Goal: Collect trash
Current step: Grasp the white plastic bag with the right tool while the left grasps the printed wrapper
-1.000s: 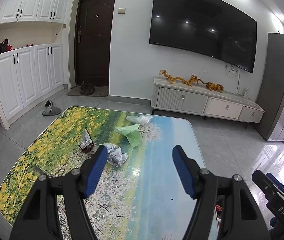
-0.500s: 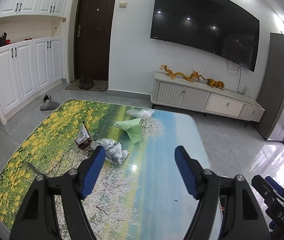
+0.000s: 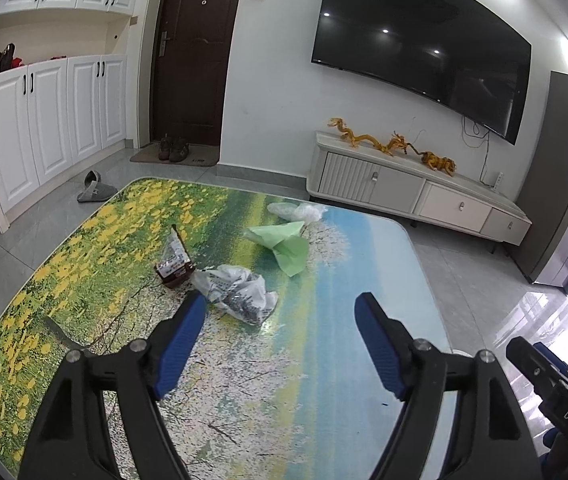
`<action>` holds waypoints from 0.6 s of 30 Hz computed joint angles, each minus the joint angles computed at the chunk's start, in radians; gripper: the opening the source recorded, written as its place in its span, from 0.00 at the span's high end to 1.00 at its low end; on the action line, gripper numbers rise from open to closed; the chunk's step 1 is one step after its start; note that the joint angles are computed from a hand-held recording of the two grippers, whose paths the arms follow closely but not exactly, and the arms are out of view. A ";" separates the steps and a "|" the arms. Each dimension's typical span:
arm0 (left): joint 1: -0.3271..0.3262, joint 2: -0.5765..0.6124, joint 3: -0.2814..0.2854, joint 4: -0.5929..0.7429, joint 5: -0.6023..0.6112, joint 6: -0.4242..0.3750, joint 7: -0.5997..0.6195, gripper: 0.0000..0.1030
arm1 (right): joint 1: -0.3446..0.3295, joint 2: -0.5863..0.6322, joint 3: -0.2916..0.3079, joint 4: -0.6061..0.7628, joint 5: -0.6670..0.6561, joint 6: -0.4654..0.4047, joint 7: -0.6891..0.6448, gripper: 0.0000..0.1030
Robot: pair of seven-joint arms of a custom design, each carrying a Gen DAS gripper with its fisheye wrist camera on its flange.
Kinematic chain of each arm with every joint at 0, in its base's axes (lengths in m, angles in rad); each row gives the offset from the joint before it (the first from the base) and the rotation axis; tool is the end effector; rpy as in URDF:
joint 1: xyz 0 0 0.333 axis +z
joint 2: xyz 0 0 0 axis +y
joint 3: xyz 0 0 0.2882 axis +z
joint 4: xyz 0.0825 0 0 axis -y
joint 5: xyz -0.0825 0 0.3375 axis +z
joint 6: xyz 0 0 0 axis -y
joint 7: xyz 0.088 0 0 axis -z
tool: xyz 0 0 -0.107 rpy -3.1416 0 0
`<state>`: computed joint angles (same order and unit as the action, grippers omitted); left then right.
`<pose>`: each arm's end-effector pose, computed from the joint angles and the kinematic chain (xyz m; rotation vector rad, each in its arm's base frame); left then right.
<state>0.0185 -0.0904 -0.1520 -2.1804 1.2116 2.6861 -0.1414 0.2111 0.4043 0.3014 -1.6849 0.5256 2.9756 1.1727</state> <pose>0.5041 -0.0995 0.4735 -2.0252 1.0674 -0.7478 0.6019 0.2631 0.4681 -1.8155 1.2687 -0.3151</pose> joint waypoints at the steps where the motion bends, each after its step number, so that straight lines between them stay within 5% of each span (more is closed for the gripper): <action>1: 0.006 -0.001 0.009 -0.009 -0.006 0.017 0.001 0.26 | 0.005 0.007 0.000 0.007 -0.006 -0.005 0.000 0.23; 18: 0.167 0.013 0.100 -0.075 -0.021 0.194 0.060 0.26 | 0.095 0.222 -0.021 0.324 -0.158 -0.253 -0.021 0.20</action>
